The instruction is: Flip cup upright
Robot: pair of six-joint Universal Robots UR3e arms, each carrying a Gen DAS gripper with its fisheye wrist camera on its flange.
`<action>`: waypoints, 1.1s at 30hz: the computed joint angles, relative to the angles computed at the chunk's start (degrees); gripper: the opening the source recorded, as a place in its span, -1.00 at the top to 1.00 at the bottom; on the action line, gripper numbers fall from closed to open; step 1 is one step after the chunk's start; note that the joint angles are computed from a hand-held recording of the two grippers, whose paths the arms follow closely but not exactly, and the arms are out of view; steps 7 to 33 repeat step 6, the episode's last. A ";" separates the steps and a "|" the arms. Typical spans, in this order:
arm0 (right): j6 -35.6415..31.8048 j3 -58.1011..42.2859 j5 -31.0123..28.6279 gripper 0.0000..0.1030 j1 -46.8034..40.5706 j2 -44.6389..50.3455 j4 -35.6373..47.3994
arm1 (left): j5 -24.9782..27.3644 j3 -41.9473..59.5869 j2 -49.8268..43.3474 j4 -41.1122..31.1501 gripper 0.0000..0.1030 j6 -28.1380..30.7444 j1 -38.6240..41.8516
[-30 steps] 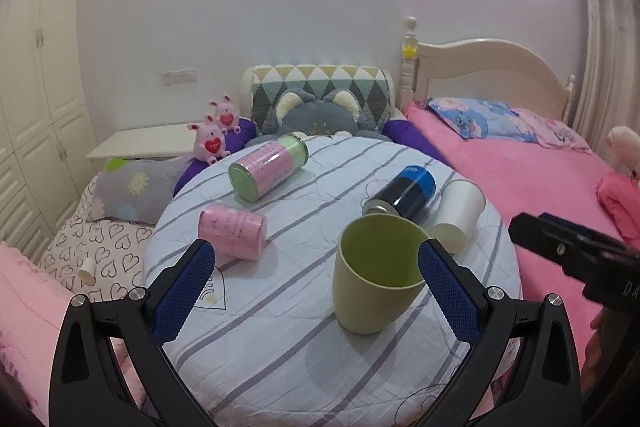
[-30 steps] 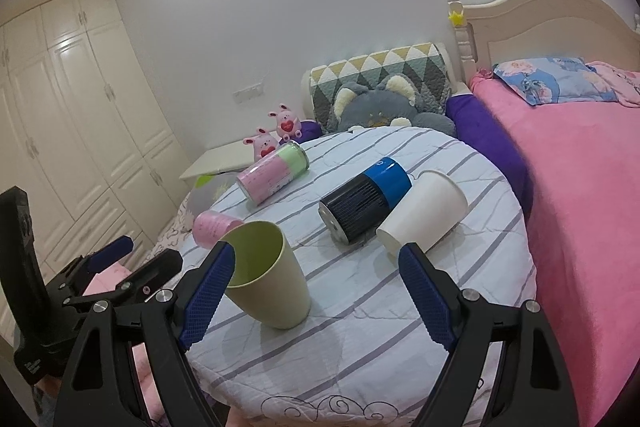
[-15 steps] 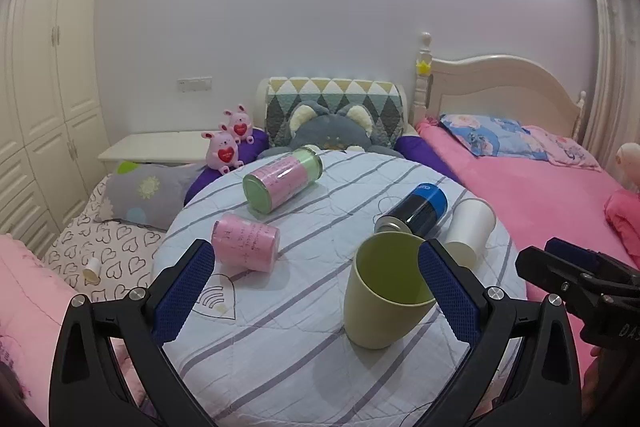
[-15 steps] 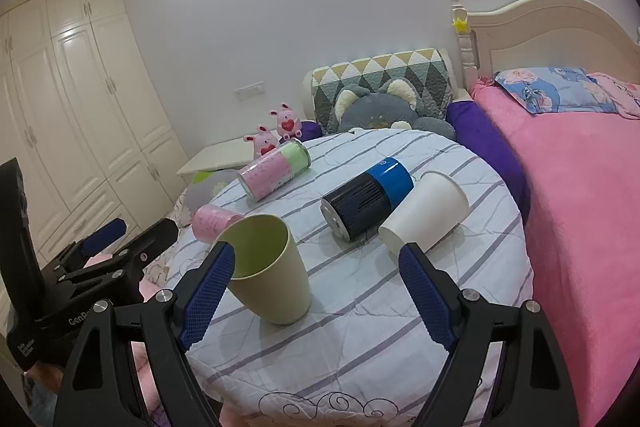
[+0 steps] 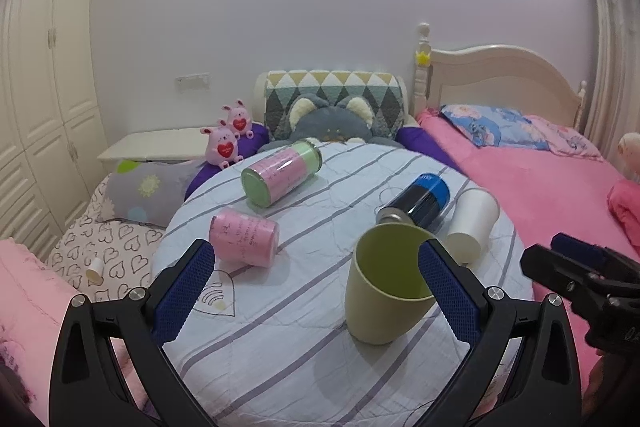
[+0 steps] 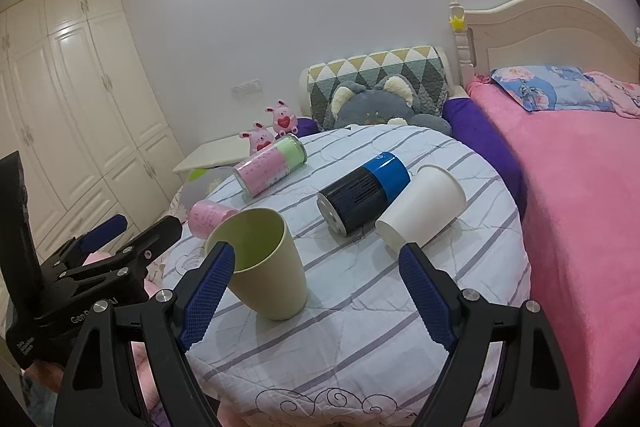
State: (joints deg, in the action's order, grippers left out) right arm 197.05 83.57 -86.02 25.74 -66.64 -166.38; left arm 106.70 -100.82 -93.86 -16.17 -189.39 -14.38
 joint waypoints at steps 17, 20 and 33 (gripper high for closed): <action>-0.21 -0.16 -0.44 -0.66 -0.05 -0.11 0.95 | -1.17 -0.30 0.53 -0.44 -1.00 -1.76 1.07; -0.21 -0.16 -0.44 -0.66 -0.05 -0.11 0.95 | -1.17 -0.30 0.53 -0.44 -1.00 -1.76 1.07; -0.21 -0.16 -0.44 -0.66 -0.05 -0.11 0.95 | -1.17 -0.30 0.53 -0.44 -1.00 -1.76 1.07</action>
